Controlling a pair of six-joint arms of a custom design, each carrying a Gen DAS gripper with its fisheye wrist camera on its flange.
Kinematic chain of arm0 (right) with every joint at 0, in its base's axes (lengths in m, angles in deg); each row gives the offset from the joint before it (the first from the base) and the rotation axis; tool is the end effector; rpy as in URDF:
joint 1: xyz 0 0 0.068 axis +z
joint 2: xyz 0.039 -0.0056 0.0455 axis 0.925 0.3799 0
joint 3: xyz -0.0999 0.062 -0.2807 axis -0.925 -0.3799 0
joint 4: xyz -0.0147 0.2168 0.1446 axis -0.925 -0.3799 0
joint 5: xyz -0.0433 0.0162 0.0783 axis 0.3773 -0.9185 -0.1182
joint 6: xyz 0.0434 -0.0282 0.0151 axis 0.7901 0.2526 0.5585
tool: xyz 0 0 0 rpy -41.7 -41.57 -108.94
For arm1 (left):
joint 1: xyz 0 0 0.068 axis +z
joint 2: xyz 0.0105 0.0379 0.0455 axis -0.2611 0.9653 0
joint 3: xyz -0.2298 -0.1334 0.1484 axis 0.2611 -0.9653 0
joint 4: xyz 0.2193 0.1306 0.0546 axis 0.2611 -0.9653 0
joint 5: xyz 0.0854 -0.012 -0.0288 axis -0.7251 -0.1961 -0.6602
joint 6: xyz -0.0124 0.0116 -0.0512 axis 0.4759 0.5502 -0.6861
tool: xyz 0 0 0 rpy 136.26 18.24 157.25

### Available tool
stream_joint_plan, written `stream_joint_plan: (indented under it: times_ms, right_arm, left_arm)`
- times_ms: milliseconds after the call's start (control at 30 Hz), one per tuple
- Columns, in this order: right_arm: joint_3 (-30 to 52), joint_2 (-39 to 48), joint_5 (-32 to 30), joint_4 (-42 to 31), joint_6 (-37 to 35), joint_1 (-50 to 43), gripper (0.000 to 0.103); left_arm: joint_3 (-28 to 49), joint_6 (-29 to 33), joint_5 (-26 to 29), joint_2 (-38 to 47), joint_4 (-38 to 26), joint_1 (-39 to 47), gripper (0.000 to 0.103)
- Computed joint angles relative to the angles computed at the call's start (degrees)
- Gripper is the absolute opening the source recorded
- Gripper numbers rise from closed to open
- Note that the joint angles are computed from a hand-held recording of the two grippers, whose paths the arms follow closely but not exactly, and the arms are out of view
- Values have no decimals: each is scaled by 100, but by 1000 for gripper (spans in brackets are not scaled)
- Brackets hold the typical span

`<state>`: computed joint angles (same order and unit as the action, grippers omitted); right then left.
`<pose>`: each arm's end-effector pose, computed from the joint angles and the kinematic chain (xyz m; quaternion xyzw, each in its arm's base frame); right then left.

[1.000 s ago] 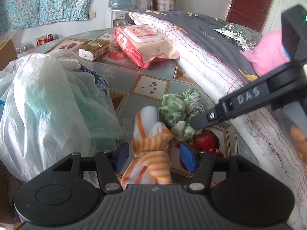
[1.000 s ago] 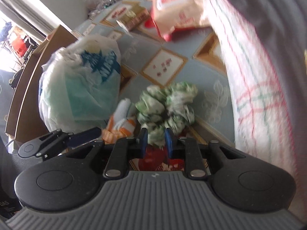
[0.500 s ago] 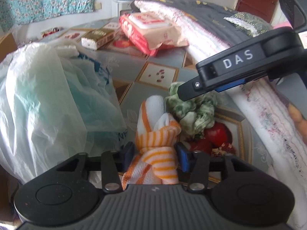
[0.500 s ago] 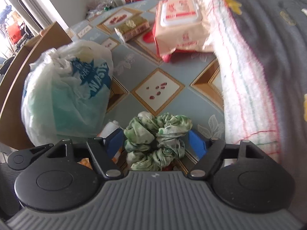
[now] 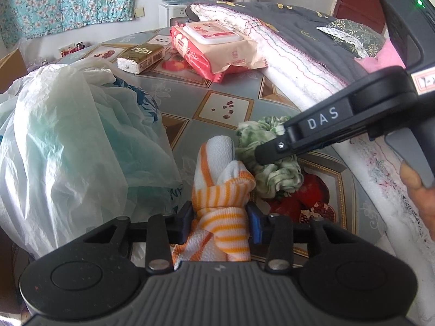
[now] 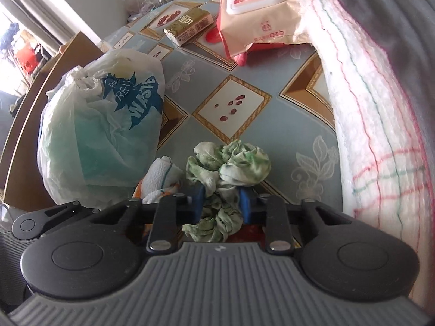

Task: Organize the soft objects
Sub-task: 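Lift the orange-striped towel and green cloth off the table with both tools, then carry the towel and green cloth with both tools over the box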

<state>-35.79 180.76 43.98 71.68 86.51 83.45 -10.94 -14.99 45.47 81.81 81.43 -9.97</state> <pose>0.2388 0.0750 0.0582 0.0541 0.9633 0.1785 0.1932 0.2269 0.0074 0.0478 0.2084 0.9271 -0.1083 0.2920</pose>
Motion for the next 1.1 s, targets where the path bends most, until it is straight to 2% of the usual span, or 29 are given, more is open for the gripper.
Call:
stream_joint_plan:
  times_ms: [100, 300, 500, 633, 733, 867, 967, 1100]
  right_arm:
    - [-237, -334, -34, 67, 151, -5, 19]
    - [-639, -1569, 198, -332, 482, 228, 19]
    - [-501, -3052, 663, -1368, 773, 906, 19]
    - [-64, -3440, 945, -1673, 860, 1544, 19]
    - [379, -3211, 924, -1506, 840, 1956, 19]
    - [1327, -2397, 691, -1298, 661, 2412, 19]
    - [2242, -1621, 415, -1301, 539, 2674, 19]
    - [3837, -417, 29, -1774, 386, 2970, 19]
  left_arm:
    - [-98, 88, 123, -185, -43, 91, 42]
    - [-225, 394, 669, -929, -703, 485, 42]
    - [-191, 1174, 1606, -2136, -2054, 1481, 42]
    - [90, 1918, 2311, -2826, -3155, 2567, 42]
    - [415, 2431, 2751, -3057, -3813, 3460, 42]
    - [1019, 2756, 3161, -2950, -4365, 4553, 42]
    - [1472, 2650, 3340, -2738, -4408, 5148, 42]
    - [1983, 2125, 3131, -2248, -3965, 5473, 42]
